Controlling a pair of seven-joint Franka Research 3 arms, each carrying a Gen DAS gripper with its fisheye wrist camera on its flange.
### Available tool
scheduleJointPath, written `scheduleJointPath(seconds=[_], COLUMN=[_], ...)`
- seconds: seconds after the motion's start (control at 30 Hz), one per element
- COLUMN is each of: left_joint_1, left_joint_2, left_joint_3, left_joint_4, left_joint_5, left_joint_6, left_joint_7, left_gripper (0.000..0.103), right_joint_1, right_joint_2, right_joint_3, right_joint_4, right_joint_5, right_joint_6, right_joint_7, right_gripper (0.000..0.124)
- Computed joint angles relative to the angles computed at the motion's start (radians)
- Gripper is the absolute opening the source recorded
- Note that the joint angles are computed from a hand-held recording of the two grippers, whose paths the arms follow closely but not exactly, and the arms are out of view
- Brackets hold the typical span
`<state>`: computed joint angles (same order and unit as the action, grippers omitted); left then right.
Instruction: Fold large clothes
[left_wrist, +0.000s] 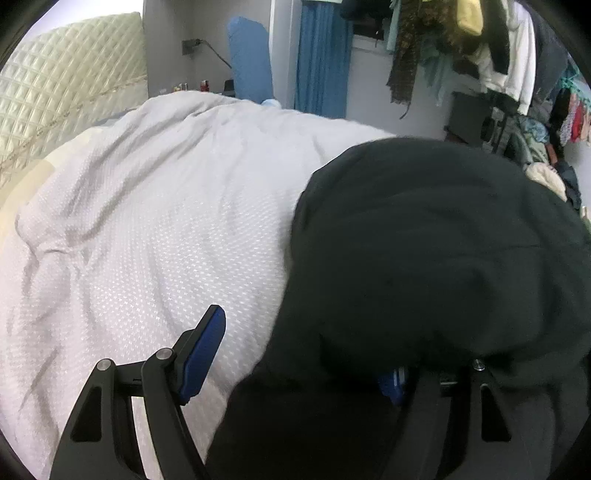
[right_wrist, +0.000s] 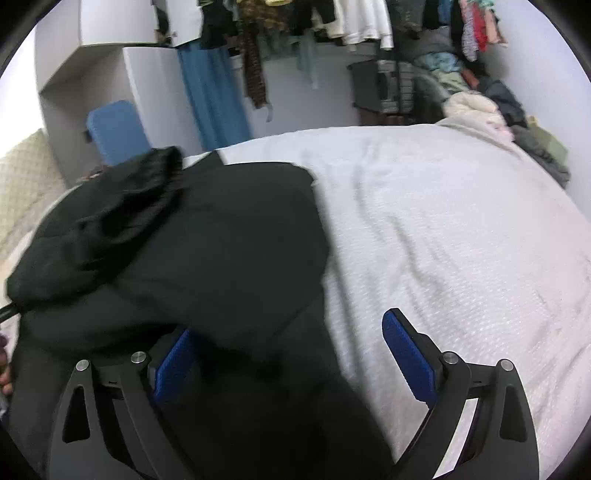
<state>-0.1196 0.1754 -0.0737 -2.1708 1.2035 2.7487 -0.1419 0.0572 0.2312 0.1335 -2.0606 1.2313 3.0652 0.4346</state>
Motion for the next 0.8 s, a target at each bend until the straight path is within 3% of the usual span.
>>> scheduleJointPath(seconds=[0.17, 0.33, 0.43, 0.57, 0.8], left_joint_1=[-0.005, -0.007, -0.002, -0.016, -0.057], left_joint_2=[-0.119, -0.302, -0.418, -0.555, -0.712], left_joint_3=[-0.035, -0.103, -0.145, -0.202, -0.259], left_joint_4=[-0.088, -0.205, -0.289, -0.382, -0.507], left_joint_5=[-0.042, -0.048, -0.077, -0.171, -0.351], left_joint_6=[0.030, 0.006, 0.024, -0.009, -0.018], left_joint_7=[0.008, 0.006, -0.012, 0.042, 0.126], left_gripper=[0.074, 0.074, 0.074, 0.074, 0.074], right_joint_1=[0.027, 0.074, 0.103, 0.135, 0.179], right_joint_2=[-0.142, -0.299, -0.400, -0.482, -0.622], right_joint_3=[-0.007, -0.075, -0.103, -0.140, -0.188], right_joint_4=[-0.113, -0.213, -0.291, -0.355, -0.474], right_joint_5=[0.041, 0.070, 0.005, -0.068, -0.183], right_joint_6=[-0.037, -0.127, -0.140, -0.157, -0.186], right_joint_7=[-0.118, -0.135, -0.051, 0.017, 0.144], right_gripper=[0.095, 0.095, 0.095, 0.095, 0.095])
